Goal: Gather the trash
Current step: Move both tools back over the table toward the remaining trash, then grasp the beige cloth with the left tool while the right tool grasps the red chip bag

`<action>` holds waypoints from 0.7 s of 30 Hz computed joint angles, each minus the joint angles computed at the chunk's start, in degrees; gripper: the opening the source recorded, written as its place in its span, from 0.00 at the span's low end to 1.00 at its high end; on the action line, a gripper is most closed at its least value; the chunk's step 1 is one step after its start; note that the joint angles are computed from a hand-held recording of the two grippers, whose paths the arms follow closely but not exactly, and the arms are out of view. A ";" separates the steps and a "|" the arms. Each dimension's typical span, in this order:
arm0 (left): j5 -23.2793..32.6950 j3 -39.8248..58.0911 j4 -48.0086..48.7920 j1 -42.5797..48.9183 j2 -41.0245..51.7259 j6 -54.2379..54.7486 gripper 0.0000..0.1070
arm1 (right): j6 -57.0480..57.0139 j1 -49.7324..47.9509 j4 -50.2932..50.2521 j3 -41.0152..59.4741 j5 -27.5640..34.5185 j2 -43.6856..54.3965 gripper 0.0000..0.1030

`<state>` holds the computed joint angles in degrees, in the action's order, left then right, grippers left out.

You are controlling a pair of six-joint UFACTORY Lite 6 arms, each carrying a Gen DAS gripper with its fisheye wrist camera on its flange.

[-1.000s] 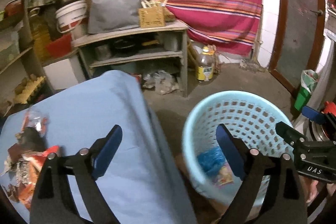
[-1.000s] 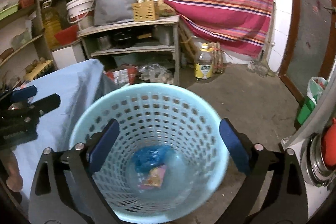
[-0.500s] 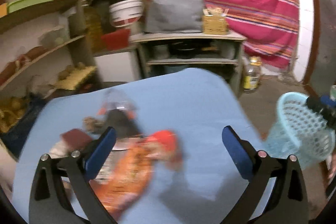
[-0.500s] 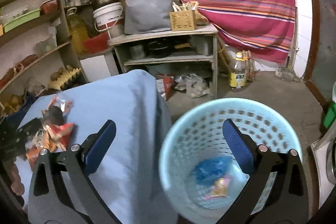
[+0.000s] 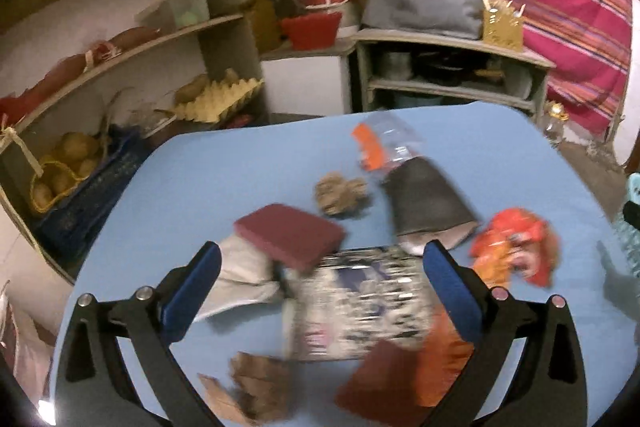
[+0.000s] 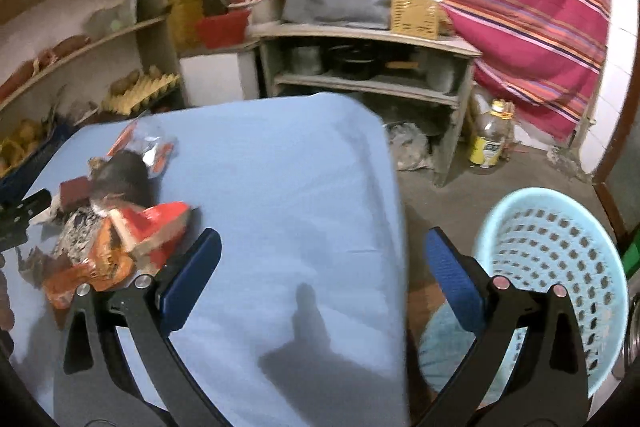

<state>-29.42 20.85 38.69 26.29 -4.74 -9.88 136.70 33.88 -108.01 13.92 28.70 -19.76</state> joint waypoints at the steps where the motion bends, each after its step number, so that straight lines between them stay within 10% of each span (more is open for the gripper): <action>1: 0.01 1.32 -0.98 0.30 1.88 1.06 0.92 | 1.52 1.61 -0.58 1.37 0.68 2.49 0.96; 21: 3.14 26.95 24.80 11.21 30.67 -17.85 0.86 | 6.77 10.81 -2.02 20.05 3.09 28.42 0.96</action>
